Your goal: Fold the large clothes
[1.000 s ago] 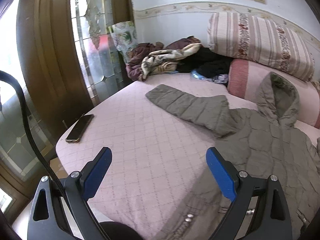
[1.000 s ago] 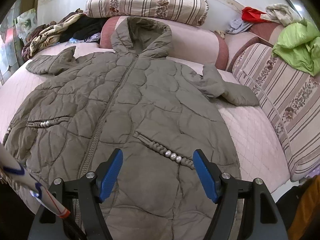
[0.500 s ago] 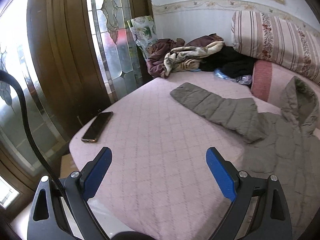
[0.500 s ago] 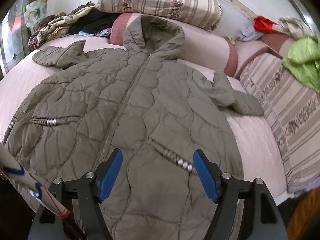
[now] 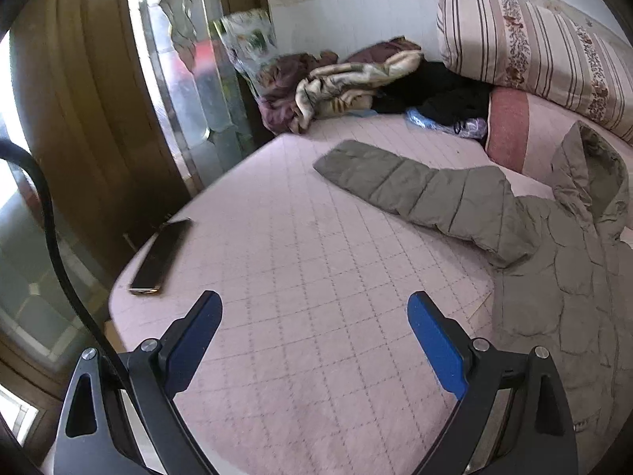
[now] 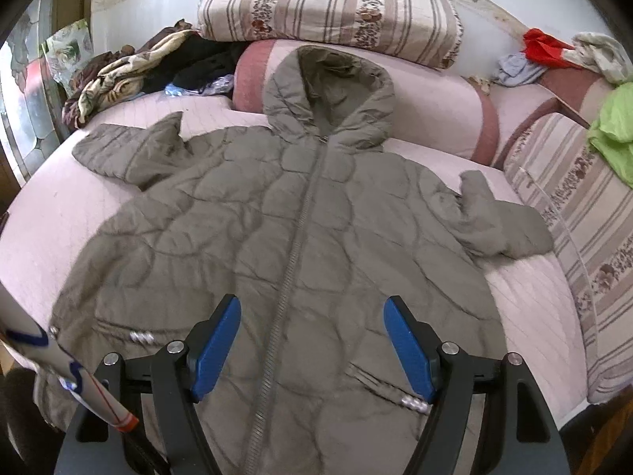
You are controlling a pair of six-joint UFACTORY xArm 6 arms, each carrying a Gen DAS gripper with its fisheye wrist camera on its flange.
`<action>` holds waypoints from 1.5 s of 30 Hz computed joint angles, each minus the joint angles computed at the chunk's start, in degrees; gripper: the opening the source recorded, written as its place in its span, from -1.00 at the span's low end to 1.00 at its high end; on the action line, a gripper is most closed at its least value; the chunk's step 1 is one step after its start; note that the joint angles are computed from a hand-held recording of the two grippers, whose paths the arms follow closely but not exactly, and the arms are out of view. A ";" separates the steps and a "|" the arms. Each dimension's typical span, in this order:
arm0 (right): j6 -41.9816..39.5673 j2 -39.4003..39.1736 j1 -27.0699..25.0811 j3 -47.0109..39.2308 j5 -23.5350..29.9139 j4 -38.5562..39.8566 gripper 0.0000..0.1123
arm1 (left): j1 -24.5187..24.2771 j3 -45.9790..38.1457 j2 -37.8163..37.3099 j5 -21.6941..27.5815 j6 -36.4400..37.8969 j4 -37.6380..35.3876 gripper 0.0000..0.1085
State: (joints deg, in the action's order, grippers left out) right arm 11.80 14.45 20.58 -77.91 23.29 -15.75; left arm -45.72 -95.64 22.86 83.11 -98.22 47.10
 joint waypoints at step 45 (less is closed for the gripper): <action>4.77 16.81 -1.11 -17.60 9.19 -2.38 0.40 | 35.01 -24.09 28.71 -44.02 10.68 -21.60 0.25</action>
State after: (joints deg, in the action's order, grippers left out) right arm 16.58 31.25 19.47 -95.51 32.49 -18.13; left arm -10.71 -119.72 51.56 39.08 -87.54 25.50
